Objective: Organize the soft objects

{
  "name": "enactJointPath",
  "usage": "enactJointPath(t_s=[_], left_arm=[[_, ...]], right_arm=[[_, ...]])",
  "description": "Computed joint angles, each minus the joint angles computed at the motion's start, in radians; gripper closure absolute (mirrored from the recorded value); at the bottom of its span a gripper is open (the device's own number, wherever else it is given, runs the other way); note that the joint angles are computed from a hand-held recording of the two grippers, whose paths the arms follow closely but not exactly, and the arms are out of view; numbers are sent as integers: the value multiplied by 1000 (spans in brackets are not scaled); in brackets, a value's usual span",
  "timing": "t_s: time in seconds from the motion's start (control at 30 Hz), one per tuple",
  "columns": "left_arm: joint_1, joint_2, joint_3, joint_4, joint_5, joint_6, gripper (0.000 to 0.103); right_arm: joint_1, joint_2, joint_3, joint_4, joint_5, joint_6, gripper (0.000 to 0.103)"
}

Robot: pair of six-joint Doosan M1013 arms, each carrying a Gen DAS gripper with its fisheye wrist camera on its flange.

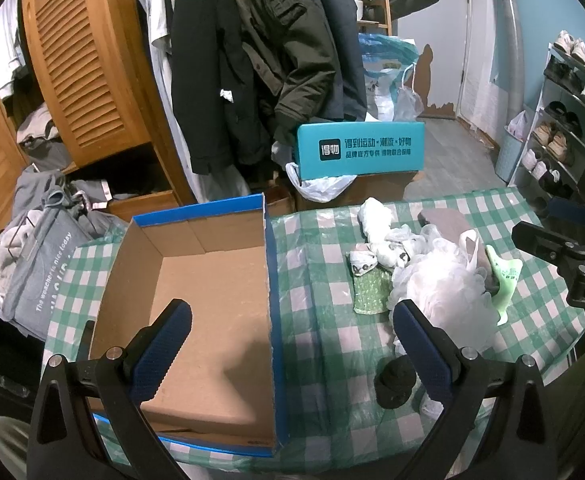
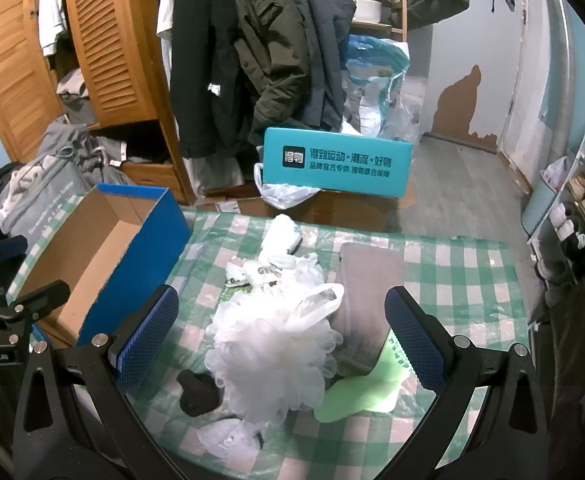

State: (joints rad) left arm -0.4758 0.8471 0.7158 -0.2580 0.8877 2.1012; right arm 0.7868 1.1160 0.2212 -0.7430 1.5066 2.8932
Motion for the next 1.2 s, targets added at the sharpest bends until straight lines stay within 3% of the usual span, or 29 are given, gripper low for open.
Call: enactJointPath(t_s=[0.6, 0.83, 1.2], left_arm=[[0, -10, 26, -7, -15, 12, 1], [2, 5, -10, -3, 7, 5, 1], [-4, -29, 77, -12, -36, 24, 1]], right_arm=[[-1, 9, -21, 5, 10, -13, 2], [0, 8, -19, 6, 10, -12, 2], [1, -14, 28, 8, -3, 4, 2]])
